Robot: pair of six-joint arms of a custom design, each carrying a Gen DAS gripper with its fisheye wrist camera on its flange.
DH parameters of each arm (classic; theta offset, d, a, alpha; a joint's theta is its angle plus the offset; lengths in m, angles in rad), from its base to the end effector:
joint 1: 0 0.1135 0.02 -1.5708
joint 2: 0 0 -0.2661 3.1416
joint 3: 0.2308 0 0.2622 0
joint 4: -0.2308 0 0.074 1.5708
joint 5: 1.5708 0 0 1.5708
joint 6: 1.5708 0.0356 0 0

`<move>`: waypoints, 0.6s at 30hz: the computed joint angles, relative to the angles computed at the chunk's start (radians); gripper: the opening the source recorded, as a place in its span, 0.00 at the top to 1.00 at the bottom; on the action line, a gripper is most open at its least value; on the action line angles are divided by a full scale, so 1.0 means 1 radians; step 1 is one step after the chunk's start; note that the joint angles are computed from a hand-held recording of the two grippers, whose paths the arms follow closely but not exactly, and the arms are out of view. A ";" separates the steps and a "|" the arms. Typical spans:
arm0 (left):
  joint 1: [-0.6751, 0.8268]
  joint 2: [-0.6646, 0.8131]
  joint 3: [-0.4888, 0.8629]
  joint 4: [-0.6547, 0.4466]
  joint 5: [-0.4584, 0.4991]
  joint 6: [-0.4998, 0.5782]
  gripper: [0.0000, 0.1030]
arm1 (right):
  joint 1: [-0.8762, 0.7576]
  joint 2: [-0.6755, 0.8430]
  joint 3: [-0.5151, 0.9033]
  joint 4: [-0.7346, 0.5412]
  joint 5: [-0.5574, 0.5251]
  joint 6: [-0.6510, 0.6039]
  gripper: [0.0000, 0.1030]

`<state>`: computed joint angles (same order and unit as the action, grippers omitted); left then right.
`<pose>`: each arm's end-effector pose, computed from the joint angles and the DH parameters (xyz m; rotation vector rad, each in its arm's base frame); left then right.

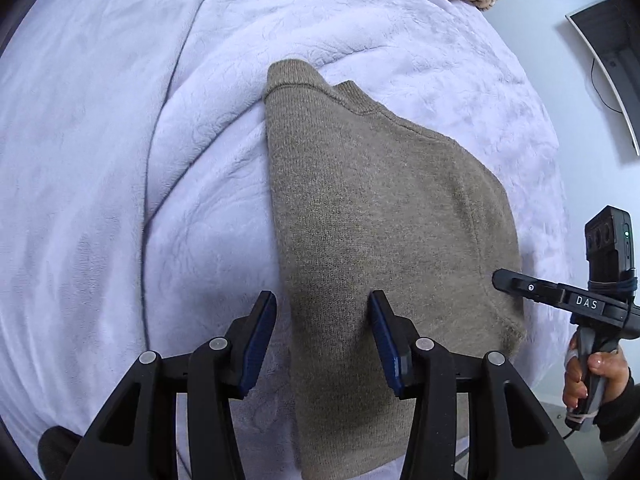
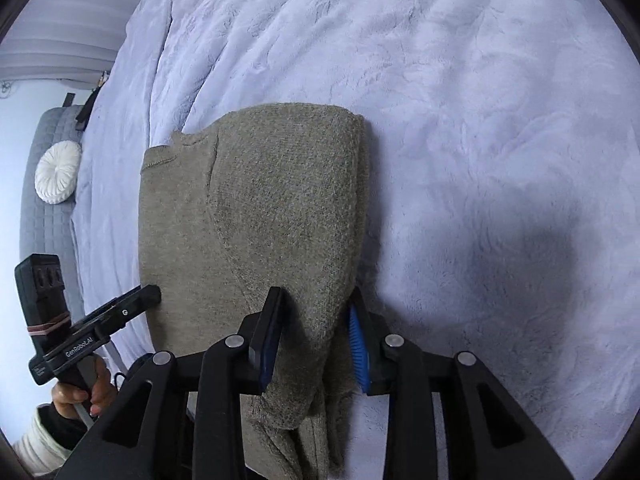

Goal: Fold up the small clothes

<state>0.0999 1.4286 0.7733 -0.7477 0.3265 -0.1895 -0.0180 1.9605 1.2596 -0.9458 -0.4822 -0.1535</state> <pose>0.2392 0.0125 0.1627 -0.3848 2.9241 -0.4964 0.3471 0.0103 0.1356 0.1761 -3.0123 -0.7490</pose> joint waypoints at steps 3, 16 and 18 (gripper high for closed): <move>-0.023 -0.019 0.026 -0.013 -0.049 -0.031 0.52 | 0.024 -0.046 0.008 -0.018 0.056 0.027 0.69; -0.141 0.033 0.054 -0.025 -0.094 -0.012 0.62 | 0.082 -0.205 -0.024 -0.104 0.038 0.001 0.86; -0.146 0.042 0.045 -0.021 -0.113 -0.018 0.62 | 0.103 -0.201 -0.044 -0.094 0.066 -0.001 0.86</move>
<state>-0.0464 1.4710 0.8186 -0.7684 0.2134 -0.2079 0.0852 1.7592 1.2157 -1.0396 -0.4163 -0.1547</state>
